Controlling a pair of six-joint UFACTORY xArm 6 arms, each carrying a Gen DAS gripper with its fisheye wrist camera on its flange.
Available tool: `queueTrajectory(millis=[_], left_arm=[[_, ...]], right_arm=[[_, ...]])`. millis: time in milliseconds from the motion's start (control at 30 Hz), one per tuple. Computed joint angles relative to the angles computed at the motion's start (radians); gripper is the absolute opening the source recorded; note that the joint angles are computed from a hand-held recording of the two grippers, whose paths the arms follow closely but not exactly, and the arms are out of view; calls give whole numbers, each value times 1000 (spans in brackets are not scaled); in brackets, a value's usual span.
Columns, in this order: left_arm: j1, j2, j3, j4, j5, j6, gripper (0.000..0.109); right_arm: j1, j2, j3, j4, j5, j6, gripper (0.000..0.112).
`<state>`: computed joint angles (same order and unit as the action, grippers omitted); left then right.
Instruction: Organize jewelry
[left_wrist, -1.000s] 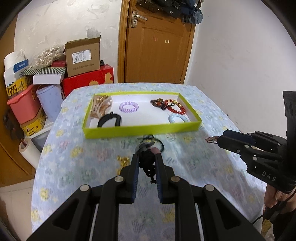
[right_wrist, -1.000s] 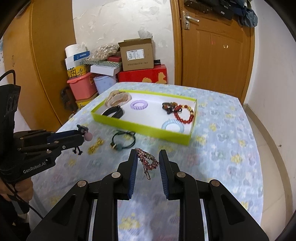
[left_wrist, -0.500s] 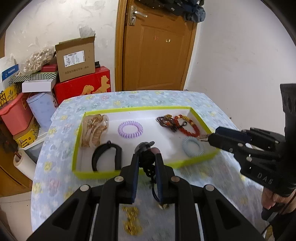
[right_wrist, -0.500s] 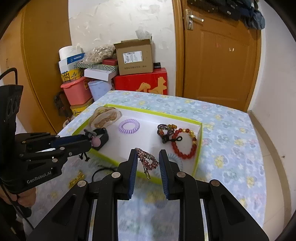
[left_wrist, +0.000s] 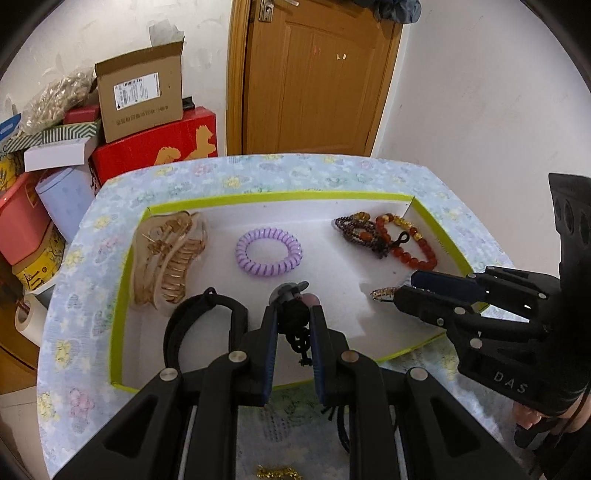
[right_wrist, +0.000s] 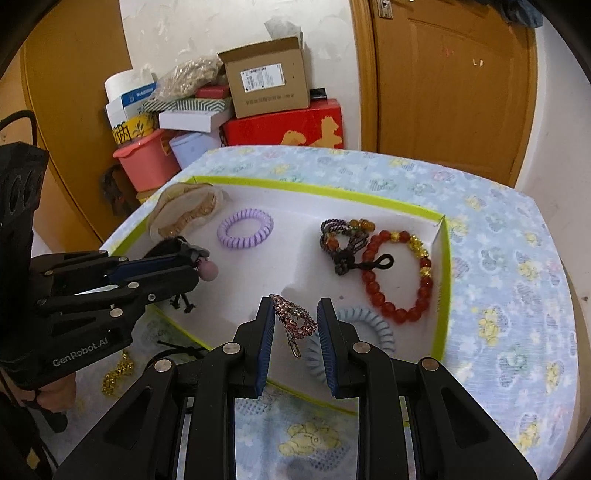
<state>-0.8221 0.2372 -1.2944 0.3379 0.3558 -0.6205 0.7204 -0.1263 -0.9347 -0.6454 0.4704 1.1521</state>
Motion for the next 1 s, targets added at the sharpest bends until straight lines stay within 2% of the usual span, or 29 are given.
queueTrajectory(millis=[167,367,433,500,633,1000], left_arm=[[3,11,-6,-31,1,25,18],[6,18,-11,-53,17,24,19],[7,19,-12,-55,21,26,19],[6,18,-15,-46,28,17,20],[4,9,-4,-44,22,9,29],[-17,-89,74,50,15,-85,30]], right_arm=[[-11,7,7,48,-26,-27,25],[-12,4,4,68,-4,-29,26],[-12,0,7,69,-4,-27,30],[-12,-6,11,66,-5,-21,36],[-8,-20,18,49,-3,-6,37],[57,-111,48,-26,76,87,37]])
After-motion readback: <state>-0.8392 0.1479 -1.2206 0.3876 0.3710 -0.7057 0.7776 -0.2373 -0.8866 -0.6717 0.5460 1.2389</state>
